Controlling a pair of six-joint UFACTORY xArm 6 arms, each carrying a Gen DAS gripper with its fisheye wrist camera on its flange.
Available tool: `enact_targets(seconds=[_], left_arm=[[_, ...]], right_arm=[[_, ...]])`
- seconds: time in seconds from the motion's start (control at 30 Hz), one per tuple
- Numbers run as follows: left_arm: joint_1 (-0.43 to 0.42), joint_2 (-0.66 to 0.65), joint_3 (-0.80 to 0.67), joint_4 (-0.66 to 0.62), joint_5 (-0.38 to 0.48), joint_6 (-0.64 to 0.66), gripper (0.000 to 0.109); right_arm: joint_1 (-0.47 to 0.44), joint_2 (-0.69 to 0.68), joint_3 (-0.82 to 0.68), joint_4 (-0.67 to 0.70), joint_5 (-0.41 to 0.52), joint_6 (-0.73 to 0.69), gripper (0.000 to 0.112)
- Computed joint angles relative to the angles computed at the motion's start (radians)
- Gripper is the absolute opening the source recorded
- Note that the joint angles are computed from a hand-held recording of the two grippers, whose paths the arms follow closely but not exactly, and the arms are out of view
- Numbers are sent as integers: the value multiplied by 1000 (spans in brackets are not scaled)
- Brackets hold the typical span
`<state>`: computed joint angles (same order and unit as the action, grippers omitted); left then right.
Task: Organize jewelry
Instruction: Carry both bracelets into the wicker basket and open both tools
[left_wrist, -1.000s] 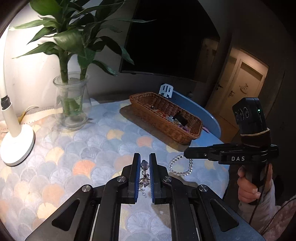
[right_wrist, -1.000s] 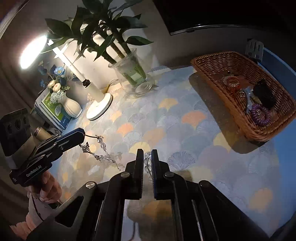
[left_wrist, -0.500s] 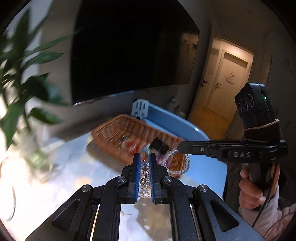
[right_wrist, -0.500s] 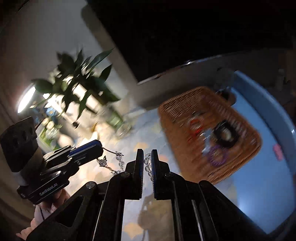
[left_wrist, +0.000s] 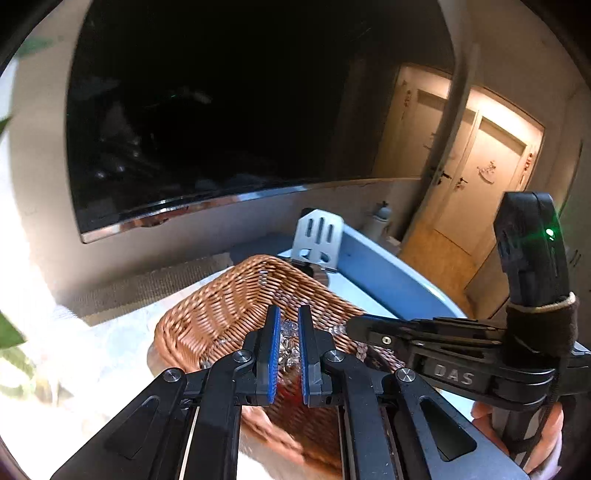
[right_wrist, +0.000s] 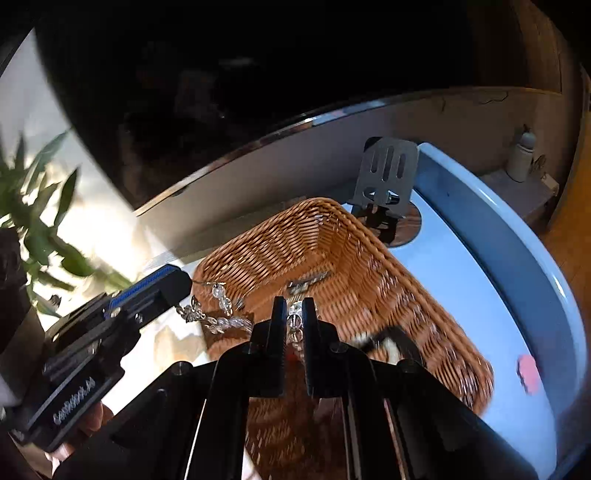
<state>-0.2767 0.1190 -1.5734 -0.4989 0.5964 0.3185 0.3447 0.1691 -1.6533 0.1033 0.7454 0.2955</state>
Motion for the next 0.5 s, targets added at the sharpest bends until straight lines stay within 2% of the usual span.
enact_targets(seconds=[0.07,0.17,0.27,0.3,0.33,0.37,0.4,0.43,0.5], left_arm=[[7,33,-16,-35,-6,7,9],[6,88,-48,-8,-19,-22,9],[6,112,-56,-19,-29,-13,9],[8,106,-45,-63,-39,18,9],[13,99,-34,-134,-42,68,13],[18,92,-26,-172,-35,85,22],[23,82,-17,-175,-29,70,44],[24,69,-1,-182,-40,70,61],[24,33,38,-195,-58,90,62]], right_arm=[[-7,66,-69,-21,42,18,8],[-19,119,-112,-13,63,36,8],[-20,100,-73,-94,40,106,9],[-20,89,-63,-147,50,150,9],[-19,75,-50,-200,54,196,9],[-20,51,-19,-237,35,226,11],[-22,16,25,-260,2,245,12],[-23,-19,67,-277,-26,258,12],[-26,-76,134,-293,-80,259,12]])
